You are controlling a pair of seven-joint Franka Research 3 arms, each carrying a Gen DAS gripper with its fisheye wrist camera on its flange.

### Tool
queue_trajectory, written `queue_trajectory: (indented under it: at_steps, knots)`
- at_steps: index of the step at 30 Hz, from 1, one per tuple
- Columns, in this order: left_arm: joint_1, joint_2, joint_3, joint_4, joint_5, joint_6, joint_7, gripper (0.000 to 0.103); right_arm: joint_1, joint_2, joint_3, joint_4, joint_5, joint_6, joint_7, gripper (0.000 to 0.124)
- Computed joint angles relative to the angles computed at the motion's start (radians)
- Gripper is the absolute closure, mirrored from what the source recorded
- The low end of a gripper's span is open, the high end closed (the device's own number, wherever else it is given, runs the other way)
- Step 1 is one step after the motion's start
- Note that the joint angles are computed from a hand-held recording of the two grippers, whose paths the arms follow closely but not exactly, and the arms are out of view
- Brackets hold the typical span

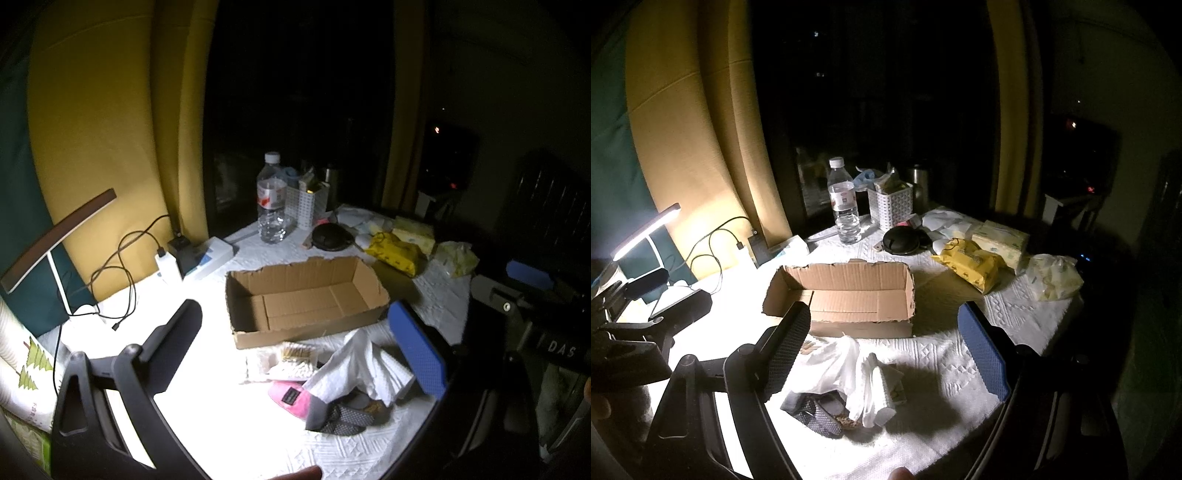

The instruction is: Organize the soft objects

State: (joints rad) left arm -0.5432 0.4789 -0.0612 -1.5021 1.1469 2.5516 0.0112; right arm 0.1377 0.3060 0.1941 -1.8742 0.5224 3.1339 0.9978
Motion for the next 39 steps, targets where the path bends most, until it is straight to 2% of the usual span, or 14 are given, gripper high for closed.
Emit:
queue_trajectory:
  at_steps: [13,39]
  knots:
    - [-0.001,0.0,0.0,0.002,-0.001,0.0,0.0,0.001,-0.018,0.003,0.024,0.003,0.02,0.006,-0.023,0.038]
    - [-0.002,-0.007,-0.003,0.002,0.005,-0.006,-0.007,0.001,-0.004,0.008,0.013,0.004,0.004,0.012,-0.008,0.038]
